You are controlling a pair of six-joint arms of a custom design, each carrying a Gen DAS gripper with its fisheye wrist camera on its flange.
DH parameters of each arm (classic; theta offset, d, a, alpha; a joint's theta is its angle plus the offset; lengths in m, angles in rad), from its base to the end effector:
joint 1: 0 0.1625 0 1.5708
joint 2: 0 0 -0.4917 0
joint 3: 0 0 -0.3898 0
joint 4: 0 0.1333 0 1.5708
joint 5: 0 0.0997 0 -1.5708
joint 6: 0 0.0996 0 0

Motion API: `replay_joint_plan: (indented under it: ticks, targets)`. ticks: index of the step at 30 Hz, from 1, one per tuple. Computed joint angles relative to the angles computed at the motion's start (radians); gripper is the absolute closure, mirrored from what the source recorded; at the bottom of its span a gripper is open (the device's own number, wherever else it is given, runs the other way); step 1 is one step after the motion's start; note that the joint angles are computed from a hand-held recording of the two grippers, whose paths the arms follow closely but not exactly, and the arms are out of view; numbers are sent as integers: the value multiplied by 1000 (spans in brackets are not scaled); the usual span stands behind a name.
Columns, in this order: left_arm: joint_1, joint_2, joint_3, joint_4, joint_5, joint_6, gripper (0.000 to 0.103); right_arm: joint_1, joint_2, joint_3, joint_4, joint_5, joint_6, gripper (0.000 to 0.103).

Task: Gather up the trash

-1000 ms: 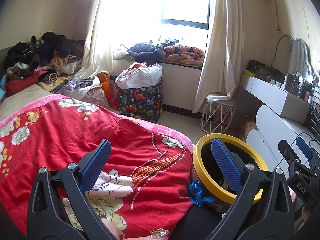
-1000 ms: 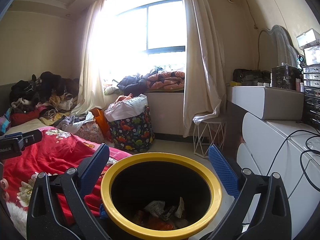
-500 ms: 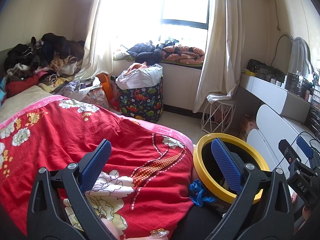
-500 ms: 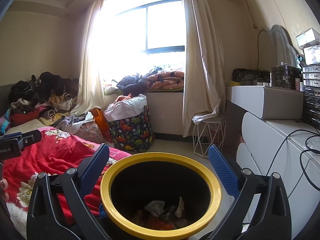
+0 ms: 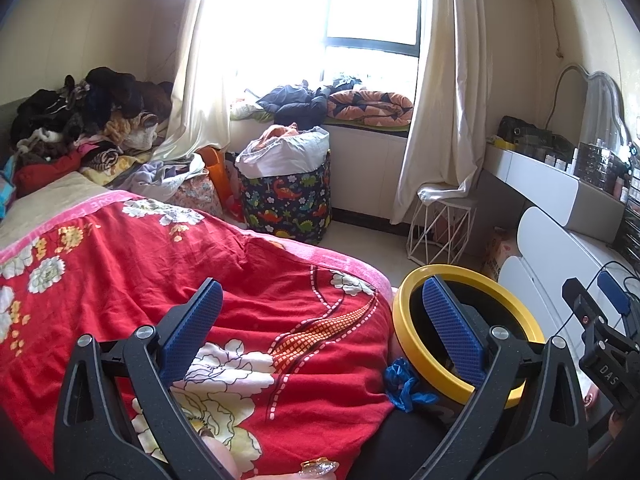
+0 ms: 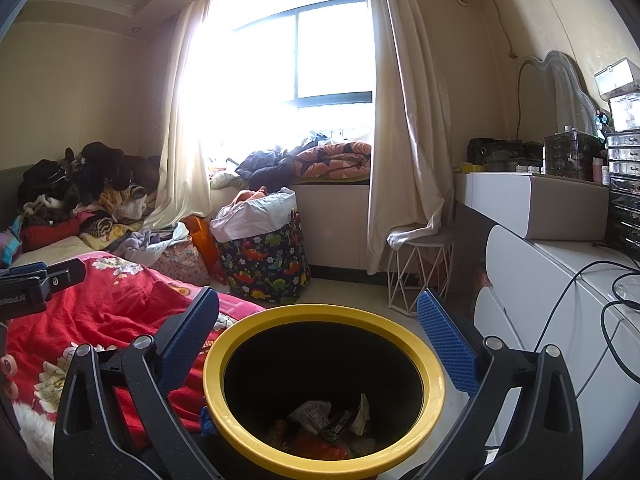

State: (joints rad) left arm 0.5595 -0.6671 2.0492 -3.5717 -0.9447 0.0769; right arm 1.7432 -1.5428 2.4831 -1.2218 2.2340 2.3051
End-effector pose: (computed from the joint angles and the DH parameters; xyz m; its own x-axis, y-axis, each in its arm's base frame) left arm -0.3961 -0.4742 0.0759 -0.6630 0.5381 -0.5205 0.7435 0.3922 -0.5417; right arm 0.1304 -0.3292 0.2652 -0.6236 0.5030 0.5985 -0.6197 0.1488 -0.7706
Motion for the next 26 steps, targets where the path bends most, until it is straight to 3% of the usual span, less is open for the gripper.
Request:
replay_joint_plan:
  ticks: [8,14,18,21,22,24,26]
  targets:
    - [8,-2,4,-21,24,12,11,6,2,-15,26,8,9,6]
    - [18,-37,15,-23,112,-32,11,33,42,-127,239,-9,82,6]
    - [63,-113,48,-19,228,-106,11,82,163,-304,533,-78,176,6]
    - [130,-180,58,68,415,-190,11,140,347,-524,847,-141,260,6]
    - [162,-213,58,157,507,-255,11,154,408,-596,952,-161,277,6]
    - [231,-299,75,366,663,-454,11,170,562,-752,1162,-281,320,6]
    - [309,-381,95,576,760,-664,11,192,729,-926,1371,-336,389,6]
